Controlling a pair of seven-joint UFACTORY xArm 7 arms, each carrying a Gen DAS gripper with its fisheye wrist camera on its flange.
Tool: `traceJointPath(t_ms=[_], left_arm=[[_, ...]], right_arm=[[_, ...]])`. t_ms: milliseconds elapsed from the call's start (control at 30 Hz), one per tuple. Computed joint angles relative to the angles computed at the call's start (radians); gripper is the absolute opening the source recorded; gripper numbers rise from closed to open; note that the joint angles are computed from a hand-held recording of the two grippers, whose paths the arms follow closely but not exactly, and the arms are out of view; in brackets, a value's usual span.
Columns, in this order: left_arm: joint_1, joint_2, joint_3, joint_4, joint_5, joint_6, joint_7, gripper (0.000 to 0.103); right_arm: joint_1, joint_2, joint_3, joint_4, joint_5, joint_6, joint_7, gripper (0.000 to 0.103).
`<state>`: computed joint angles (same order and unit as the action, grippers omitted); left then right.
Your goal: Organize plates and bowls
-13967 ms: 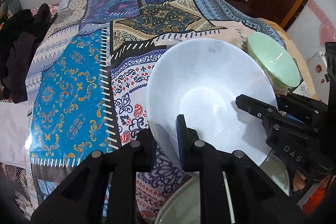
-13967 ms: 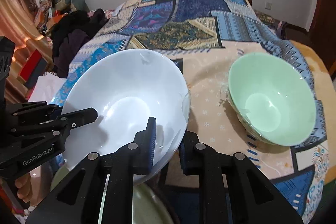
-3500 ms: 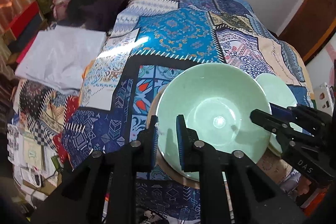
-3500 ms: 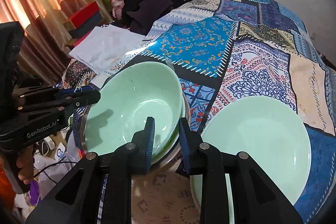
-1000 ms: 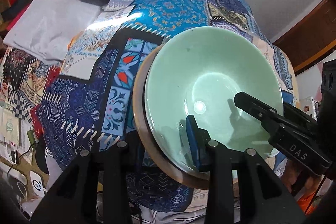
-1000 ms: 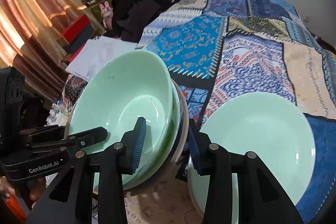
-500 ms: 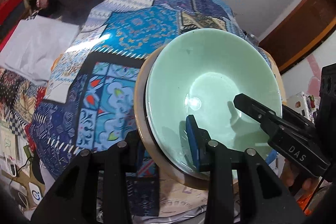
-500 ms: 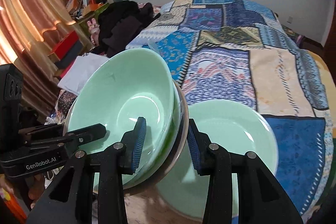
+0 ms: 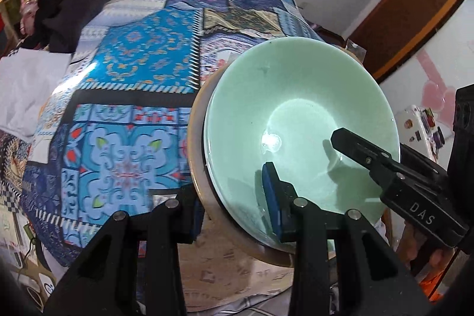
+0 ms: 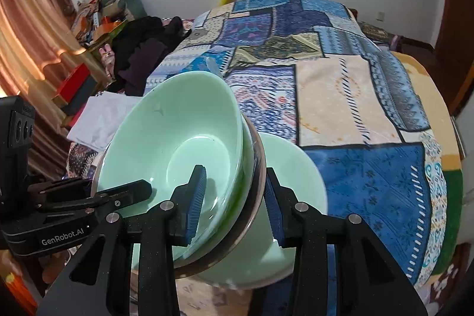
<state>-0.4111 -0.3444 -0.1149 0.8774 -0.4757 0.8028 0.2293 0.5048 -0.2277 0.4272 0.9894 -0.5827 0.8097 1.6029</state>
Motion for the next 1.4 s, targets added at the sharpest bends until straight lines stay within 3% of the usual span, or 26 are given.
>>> traceJointPath(t_ms=[700, 967, 1400], left_arm=[[-0.039, 0.11, -0.059, 0.036, 0.061, -0.015, -0.068, 0.036], [-0.041, 0.126, -0.052, 0.019, 0.022, -0.015, -0.041, 0.036], [-0.028, 0.041, -0.037, -0.023, 0.009, -0.036, -0.036, 0.04]], right_arm=[[-0.037, -0.067, 0.007, -0.147, 0.094, -0.1, 0.015, 0.035], [-0.04, -0.07, 0.01, -0.152, 0.082, -0.111, 0.001, 0.037], [-0.039, -0.126, 0.064, -0.096, 0.036, 0.033, 0.009, 0.049]])
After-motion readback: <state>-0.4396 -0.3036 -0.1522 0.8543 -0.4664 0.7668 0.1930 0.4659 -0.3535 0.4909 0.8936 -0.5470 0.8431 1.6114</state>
